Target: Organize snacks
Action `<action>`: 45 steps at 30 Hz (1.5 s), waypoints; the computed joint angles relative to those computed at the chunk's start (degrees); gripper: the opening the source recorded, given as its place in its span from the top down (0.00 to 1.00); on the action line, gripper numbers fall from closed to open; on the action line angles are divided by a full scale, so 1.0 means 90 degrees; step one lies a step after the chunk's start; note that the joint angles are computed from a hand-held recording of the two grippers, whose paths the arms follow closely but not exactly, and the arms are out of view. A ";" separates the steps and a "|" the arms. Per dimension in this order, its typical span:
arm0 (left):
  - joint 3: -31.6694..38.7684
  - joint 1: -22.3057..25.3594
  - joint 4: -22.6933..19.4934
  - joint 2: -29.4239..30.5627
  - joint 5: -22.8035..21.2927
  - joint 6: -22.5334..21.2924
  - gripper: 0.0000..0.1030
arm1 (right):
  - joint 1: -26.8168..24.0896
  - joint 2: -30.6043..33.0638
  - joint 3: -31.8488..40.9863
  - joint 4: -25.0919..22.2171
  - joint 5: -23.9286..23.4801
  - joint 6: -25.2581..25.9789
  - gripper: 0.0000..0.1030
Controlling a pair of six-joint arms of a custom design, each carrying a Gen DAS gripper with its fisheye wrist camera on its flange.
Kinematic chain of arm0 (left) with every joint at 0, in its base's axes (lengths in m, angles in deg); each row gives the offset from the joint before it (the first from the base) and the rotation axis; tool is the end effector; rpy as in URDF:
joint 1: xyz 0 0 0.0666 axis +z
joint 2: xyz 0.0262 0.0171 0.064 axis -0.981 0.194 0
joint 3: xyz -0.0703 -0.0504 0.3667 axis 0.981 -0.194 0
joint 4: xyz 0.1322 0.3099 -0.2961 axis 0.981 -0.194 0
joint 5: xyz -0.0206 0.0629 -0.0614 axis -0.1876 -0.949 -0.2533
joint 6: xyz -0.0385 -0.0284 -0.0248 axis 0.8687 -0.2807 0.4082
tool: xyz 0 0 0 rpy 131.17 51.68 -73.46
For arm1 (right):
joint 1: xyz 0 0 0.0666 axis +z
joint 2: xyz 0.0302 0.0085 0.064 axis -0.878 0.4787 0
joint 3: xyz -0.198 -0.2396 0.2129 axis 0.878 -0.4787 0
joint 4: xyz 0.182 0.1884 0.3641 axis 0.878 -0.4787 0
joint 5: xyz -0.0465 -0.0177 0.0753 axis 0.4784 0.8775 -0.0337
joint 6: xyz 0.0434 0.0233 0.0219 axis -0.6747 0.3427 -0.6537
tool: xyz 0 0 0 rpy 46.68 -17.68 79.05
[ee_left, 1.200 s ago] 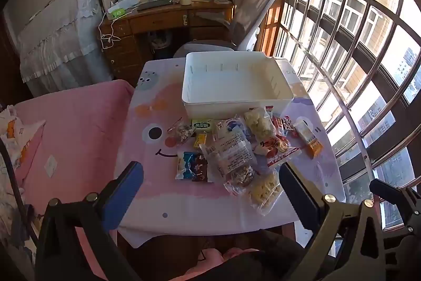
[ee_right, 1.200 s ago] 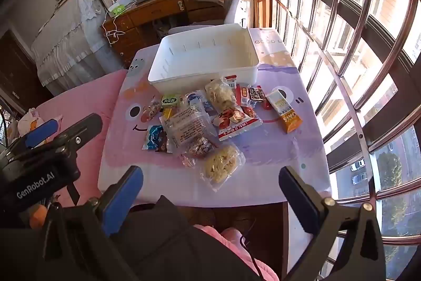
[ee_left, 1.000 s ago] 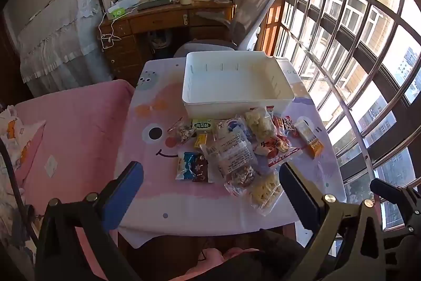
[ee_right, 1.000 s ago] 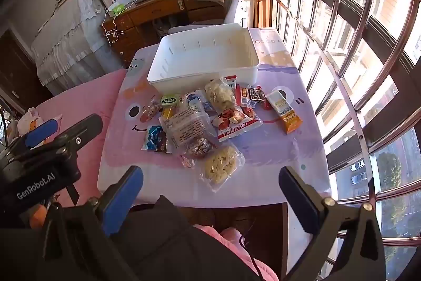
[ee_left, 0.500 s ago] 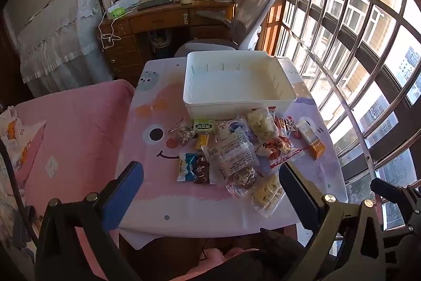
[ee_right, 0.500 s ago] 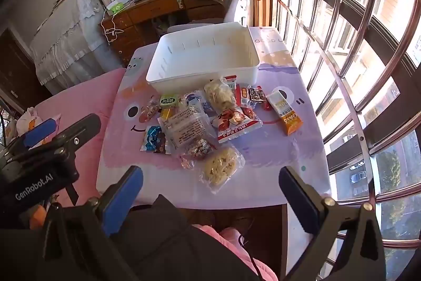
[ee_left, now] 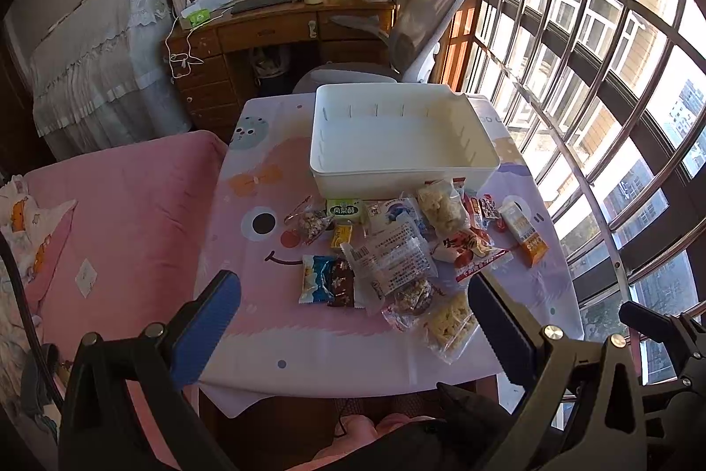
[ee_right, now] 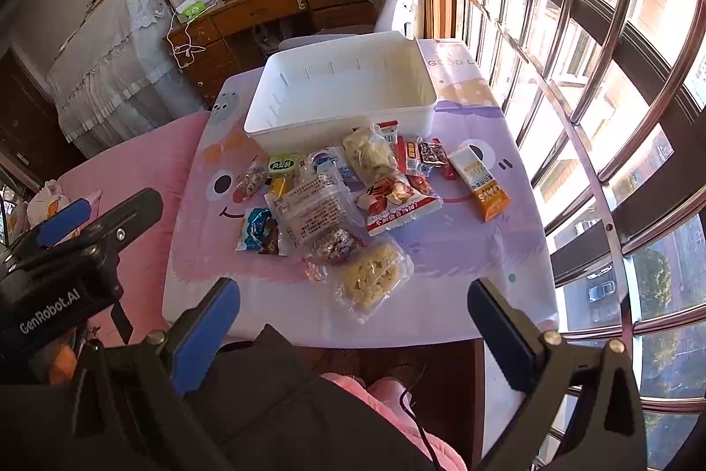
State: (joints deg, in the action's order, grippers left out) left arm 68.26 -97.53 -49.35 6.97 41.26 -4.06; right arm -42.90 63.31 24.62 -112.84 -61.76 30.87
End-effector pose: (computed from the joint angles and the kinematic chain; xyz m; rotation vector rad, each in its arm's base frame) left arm 0.4491 -0.1374 0.5537 -0.5724 2.4729 0.1775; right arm 0.5176 0.1808 0.5278 -0.6074 2.6160 0.3707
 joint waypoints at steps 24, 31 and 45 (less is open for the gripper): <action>-0.0526 0.0378 0.0046 -0.0476 0.0492 0.0032 0.01 | 0.0113 -0.0108 -0.0184 0.0008 0.0111 -0.0351 0.00; -0.0887 0.0662 0.0410 -0.0799 0.0811 -0.0154 0.01 | 0.0238 -0.0145 -0.0181 0.0120 0.0257 -0.0631 0.00; -0.1681 0.1739 0.0911 -0.1185 0.2186 -0.0587 0.03 | 0.0457 -0.0494 -0.0856 0.1106 0.0822 -0.1202 0.00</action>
